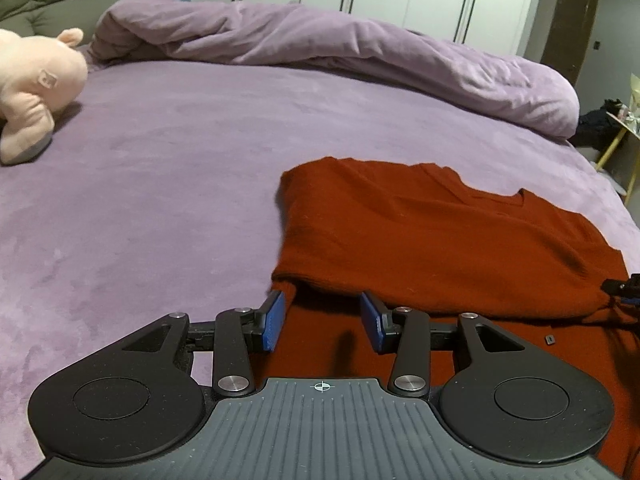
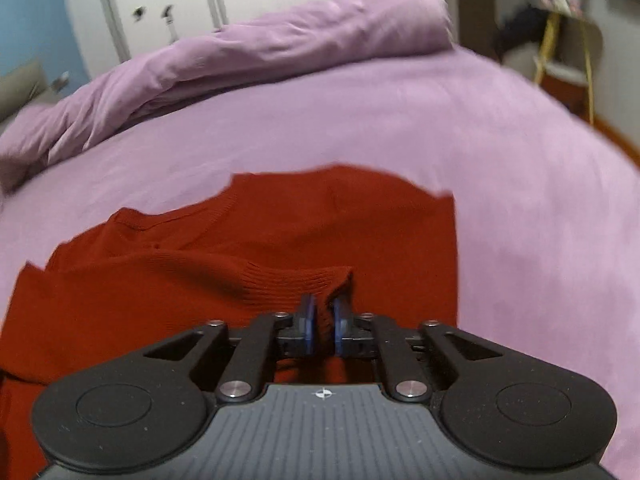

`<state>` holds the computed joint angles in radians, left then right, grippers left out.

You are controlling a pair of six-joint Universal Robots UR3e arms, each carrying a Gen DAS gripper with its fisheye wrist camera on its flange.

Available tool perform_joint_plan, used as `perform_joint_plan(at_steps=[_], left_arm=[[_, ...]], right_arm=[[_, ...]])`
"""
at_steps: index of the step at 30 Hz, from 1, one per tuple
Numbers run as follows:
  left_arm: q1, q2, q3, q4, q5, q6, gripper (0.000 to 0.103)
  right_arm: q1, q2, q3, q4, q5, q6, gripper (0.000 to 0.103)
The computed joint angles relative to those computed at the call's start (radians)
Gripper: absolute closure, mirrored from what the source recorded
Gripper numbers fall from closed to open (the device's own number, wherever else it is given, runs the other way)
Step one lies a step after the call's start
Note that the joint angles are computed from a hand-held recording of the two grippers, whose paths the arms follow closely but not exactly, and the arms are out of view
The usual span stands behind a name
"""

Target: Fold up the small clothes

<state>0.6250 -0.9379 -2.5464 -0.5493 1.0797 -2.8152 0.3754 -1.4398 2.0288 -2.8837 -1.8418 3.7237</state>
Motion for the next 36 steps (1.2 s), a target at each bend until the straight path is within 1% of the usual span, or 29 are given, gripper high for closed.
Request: perform_joint_plan(at_steps=[1, 2, 4, 5, 7, 8, 9, 10, 11, 12, 14, 15, 16, 17, 18, 20, 22, 24, 25, 26, 27, 28, 29, 31, 32, 33, 34, 36], left_arm=[[-0.008, -0.009, 0.001, 0.012, 0.007, -0.006, 0.055], [-0.018, -0.019, 0.001, 0.025, 0.015, -0.014, 0.054], [-0.033, -0.033, 0.006, 0.038, 0.025, -0.024, 0.053], [-0.042, -0.042, 0.008, 0.047, 0.031, -0.032, 0.052], [-0.055, -0.051, 0.018, 0.049, 0.037, -0.04, 0.051], [-0.066, -0.057, 0.023, 0.058, 0.044, -0.048, 0.05], [-0.079, -0.066, 0.027, 0.073, 0.054, -0.056, 0.049], [-0.09, -0.075, 0.028, 0.092, 0.062, -0.058, 0.048], [-0.107, -0.09, 0.03, 0.121, 0.078, -0.06, 0.048], [-0.128, -0.109, 0.033, 0.155, 0.099, -0.066, 0.048], [-0.161, -0.148, 0.049, 0.196, 0.13, -0.076, 0.047], [-0.175, -0.166, 0.061, 0.203, 0.14, -0.084, 0.047], [-0.181, -0.176, 0.069, 0.206, 0.14, -0.089, 0.047], [-0.189, -0.188, 0.075, 0.213, 0.142, -0.094, 0.046], [-0.202, -0.207, 0.083, 0.225, 0.151, -0.1, 0.046], [-0.237, -0.25, 0.097, 0.255, 0.182, -0.105, 0.046], [-0.254, -0.274, 0.114, 0.256, 0.202, -0.106, 0.046], [-0.248, -0.274, 0.119, 0.258, 0.2, -0.117, 0.046], [-0.247, -0.274, 0.119, 0.272, 0.201, -0.129, 0.046], [-0.247, -0.283, 0.119, 0.298, 0.2, -0.143, 0.046], [-0.251, -0.299, 0.121, 0.327, 0.201, -0.159, 0.046], [-0.27, -0.329, 0.134, 0.357, 0.216, -0.184, 0.046], [-0.298, -0.365, 0.155, 0.38, 0.241, -0.213, 0.043], [-0.361, -0.449, 0.196, 0.443, 0.285, -0.27, 0.038], [-0.39, -0.495, 0.207, 0.498, 0.305, -0.289, 0.033], [-0.429, -0.554, 0.224, 0.563, 0.342, -0.304, 0.032], [-0.465, -0.603, 0.246, 0.601, 0.383, -0.314, 0.031], [-0.515, -0.693, 0.284, 0.67, 0.432, -0.319, 0.031]], right_arm=[[-0.012, -0.005, 0.025, -0.022, 0.017, 0.015, 0.074], [-0.026, -0.013, 0.059, -0.068, 0.045, 0.017, 0.07], [-0.036, -0.016, 0.103, -0.143, 0.087, 0.015, 0.065], [-0.035, -0.005, 0.098, -0.157, 0.102, 0.008, 0.065], [-0.007, 0.021, 0.067, -0.145, 0.072, -0.016, 0.065], [0.004, 0.04, 0.041, -0.127, 0.051, -0.034, 0.076], [0.021, 0.059, 0.011, -0.106, 0.021, -0.049, 0.088], [0.039, 0.081, -0.03, -0.08, -0.014, -0.065, 0.096], [0.057, 0.102, -0.069, -0.067, -0.048, -0.089, 0.097], [0.084, 0.103, -0.084, -0.071, -0.105, -0.119, 0.097], [0.153, 0.138, -0.132, -0.104, -0.267, -0.205, 0.098], [0.189, 0.172, -0.16, -0.124, -0.366, -0.25, 0.098], [0.205, 0.195, -0.178, -0.128, -0.43, -0.277, 0.098], [0.206, 0.206, -0.189, -0.111, -0.467, -0.29, 0.098], [0.191, 0.199, -0.187, -0.085, -0.46, -0.284, 0.098], [0.149, 0.175, -0.16, -0.046, -0.408, -0.254, 0.098], [0.132, 0.18, -0.148, -0.025, -0.398, -0.261, 0.097], [0.121, 0.19, -0.196, 0.104, -0.391, -0.222, 0.097], [0.126, 0.193, -0.214, 0.148, -0.422, -0.174, 0.096], [0.136, 0.186, -0.212, 0.159, -0.462, -0.119, 0.092], [0.141, 0.173, -0.199, 0.137, -0.471, -0.083, 0.09], [0.146, 0.157, -0.179, 0.093, -0.454, -0.057, 0.089], [0.145, 0.143, -0.153, 0.022, -0.402, -0.065, 0.089], [0.148, 0.165, -0.149, -0.12, -0.25, -0.135, 0.089], [0.157, 0.197, -0.176, -0.149, -0.193, -0.168, 0.089], [0.168, 0.237, -0.216, -0.167, -0.127, -0.204, 0.089], [0.183, 0.29, -0.267, -0.184, -0.071, -0.238, 0.089], [0.215, 0.389, -0.355, -0.212, -0.045, -0.288, 0.089]])
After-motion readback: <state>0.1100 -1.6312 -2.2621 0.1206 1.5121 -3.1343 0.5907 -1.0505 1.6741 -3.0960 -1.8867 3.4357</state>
